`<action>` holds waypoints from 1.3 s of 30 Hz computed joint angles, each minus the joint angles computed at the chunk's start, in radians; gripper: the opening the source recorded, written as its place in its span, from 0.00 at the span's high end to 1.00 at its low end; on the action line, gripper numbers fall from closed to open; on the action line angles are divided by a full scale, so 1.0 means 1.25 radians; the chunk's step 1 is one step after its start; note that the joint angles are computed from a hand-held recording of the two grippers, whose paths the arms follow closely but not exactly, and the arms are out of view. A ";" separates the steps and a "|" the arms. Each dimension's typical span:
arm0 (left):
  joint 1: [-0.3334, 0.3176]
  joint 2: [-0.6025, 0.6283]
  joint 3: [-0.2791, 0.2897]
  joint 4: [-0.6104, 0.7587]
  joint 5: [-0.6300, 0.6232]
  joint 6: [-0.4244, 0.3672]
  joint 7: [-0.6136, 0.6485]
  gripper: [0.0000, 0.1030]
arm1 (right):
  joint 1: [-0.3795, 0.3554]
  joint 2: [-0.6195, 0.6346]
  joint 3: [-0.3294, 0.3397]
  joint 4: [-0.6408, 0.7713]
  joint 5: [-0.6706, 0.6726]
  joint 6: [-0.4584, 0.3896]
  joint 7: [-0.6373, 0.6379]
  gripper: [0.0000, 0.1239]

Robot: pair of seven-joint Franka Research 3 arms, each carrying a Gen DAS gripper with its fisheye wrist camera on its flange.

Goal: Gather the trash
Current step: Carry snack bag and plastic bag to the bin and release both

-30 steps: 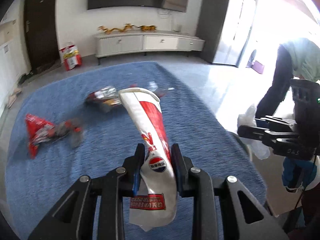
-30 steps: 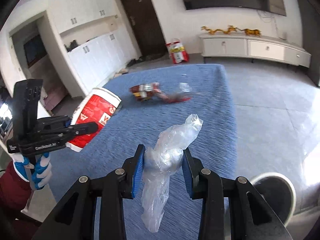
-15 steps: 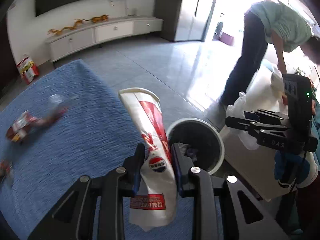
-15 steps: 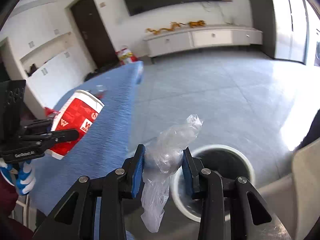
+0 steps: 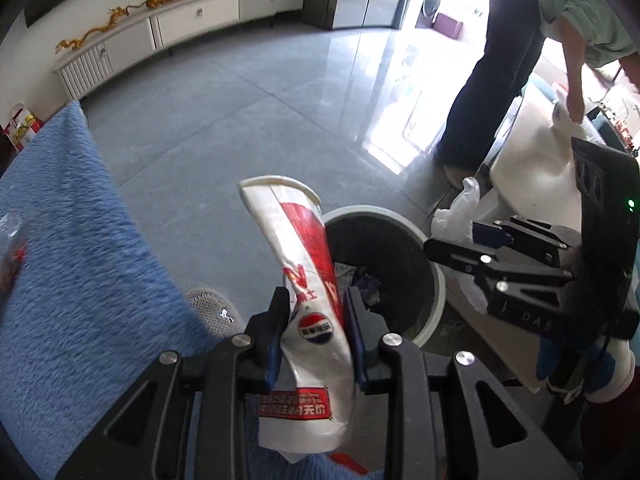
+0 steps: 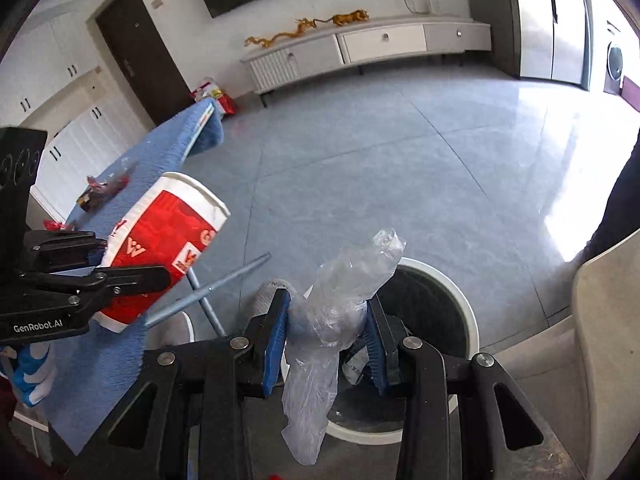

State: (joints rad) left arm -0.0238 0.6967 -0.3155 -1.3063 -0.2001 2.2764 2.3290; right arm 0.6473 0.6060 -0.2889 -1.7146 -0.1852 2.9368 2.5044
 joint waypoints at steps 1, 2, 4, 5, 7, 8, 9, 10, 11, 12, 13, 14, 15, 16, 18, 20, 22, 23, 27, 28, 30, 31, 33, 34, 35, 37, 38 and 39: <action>-0.012 0.012 0.007 0.016 0.013 -0.002 -0.009 0.74 | -0.008 0.007 0.008 0.006 0.005 -0.002 -0.007 0.71; -0.024 0.028 0.012 0.038 0.025 -0.010 -0.018 0.74 | -0.022 0.017 0.021 0.021 0.013 -0.011 -0.019 0.71; -0.043 0.063 0.018 0.088 0.042 -0.033 -0.040 0.74 | -0.040 0.041 0.033 0.052 0.024 -0.036 -0.037 0.71; -0.049 0.078 0.018 0.110 0.047 -0.045 -0.050 0.74 | -0.044 0.045 0.034 0.053 0.026 -0.038 -0.040 0.71; -0.057 0.107 0.015 0.152 0.050 -0.069 -0.060 0.74 | -0.052 0.062 0.037 0.072 0.032 -0.055 -0.044 0.71; -0.064 0.125 0.014 0.176 0.052 -0.082 -0.066 0.74 | -0.051 0.068 0.034 0.080 0.032 -0.065 -0.040 0.71; -0.065 0.131 0.012 0.184 0.052 -0.089 -0.067 0.74 | -0.052 0.075 0.032 0.088 0.032 -0.077 -0.038 0.71; -0.069 0.149 0.011 0.212 0.052 -0.107 -0.071 0.74 | -0.056 0.079 0.034 0.091 0.032 -0.083 -0.037 0.70; -0.064 0.151 0.006 0.212 0.046 -0.115 -0.066 0.74 | -0.060 0.082 0.037 0.095 0.034 -0.091 -0.036 0.70; -0.057 0.149 0.003 0.205 0.040 -0.115 -0.058 0.74 | -0.062 0.084 0.039 0.095 0.034 -0.097 -0.034 0.70; -0.051 0.152 -0.003 0.211 0.031 -0.124 -0.052 0.74 | -0.064 0.085 0.040 0.096 0.033 -0.103 -0.032 0.70; -0.046 0.158 -0.006 0.225 0.023 -0.136 -0.048 0.74 | -0.066 0.089 0.042 0.099 0.033 -0.110 -0.030 0.70; -0.040 0.161 -0.010 0.232 0.012 -0.145 -0.045 0.74 | -0.071 0.092 0.046 0.104 0.034 -0.117 -0.031 0.68; -0.039 0.169 -0.011 0.246 0.004 -0.155 -0.048 0.74 | -0.074 0.096 0.048 0.110 0.034 -0.125 -0.029 0.66; -0.042 0.182 -0.012 0.270 -0.010 -0.169 -0.061 0.73 | -0.072 0.103 0.046 0.121 0.031 -0.145 -0.016 0.61; -0.034 0.179 -0.012 0.267 -0.023 -0.168 -0.066 0.68 | -0.066 0.102 0.040 0.119 0.021 -0.152 0.002 0.58; -0.023 0.166 -0.015 0.250 -0.036 -0.155 -0.061 0.64 | -0.060 0.094 0.035 0.113 0.007 -0.157 0.018 0.56; -0.014 0.154 -0.017 0.234 -0.045 -0.145 -0.057 0.64 | -0.056 0.091 0.033 0.111 -0.001 -0.158 0.026 0.55; 0.022 0.111 -0.025 0.178 -0.082 -0.120 -0.045 0.64 | -0.035 0.061 0.019 0.095 -0.042 -0.164 0.065 0.55; 0.036 0.091 -0.027 0.149 -0.095 -0.103 -0.038 0.64 | -0.034 0.057 0.020 0.097 -0.051 -0.168 0.070 0.55; 0.054 0.065 -0.028 0.114 -0.112 -0.082 -0.024 0.64 | -0.023 0.042 0.017 0.097 -0.078 -0.173 0.084 0.55; 0.064 0.052 -0.029 0.099 -0.121 -0.076 -0.017 0.64 | -0.017 0.035 0.015 0.101 -0.094 -0.178 0.090 0.55; 0.088 0.020 -0.030 0.056 -0.144 -0.057 0.002 0.64 | -0.010 0.027 0.019 0.114 -0.121 -0.189 0.098 0.55; 0.099 0.005 -0.030 0.038 -0.155 -0.047 0.012 0.64 | -0.008 0.023 0.021 0.120 -0.134 -0.193 0.101 0.55; 0.113 -0.011 -0.030 0.016 -0.169 -0.034 0.024 0.64 | -0.007 0.022 0.025 0.134 -0.147 -0.201 0.100 0.55; 0.137 -0.034 -0.030 -0.011 -0.196 -0.021 0.044 0.64 | -0.002 0.021 0.035 0.167 -0.171 -0.220 0.097 0.55; 0.152 -0.050 -0.029 -0.029 -0.213 -0.015 0.056 0.63 | 0.000 0.020 0.039 0.180 -0.184 -0.226 0.095 0.55; 0.162 -0.062 -0.027 -0.043 -0.227 -0.007 0.066 0.58 | 0.001 0.023 0.046 0.201 -0.194 -0.235 0.089 0.55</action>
State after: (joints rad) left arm 0.1786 0.6195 -0.3495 -1.3602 -0.4834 2.2676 2.4114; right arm 0.6485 0.6350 -0.2316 -1.4638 -0.4278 2.6436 2.6157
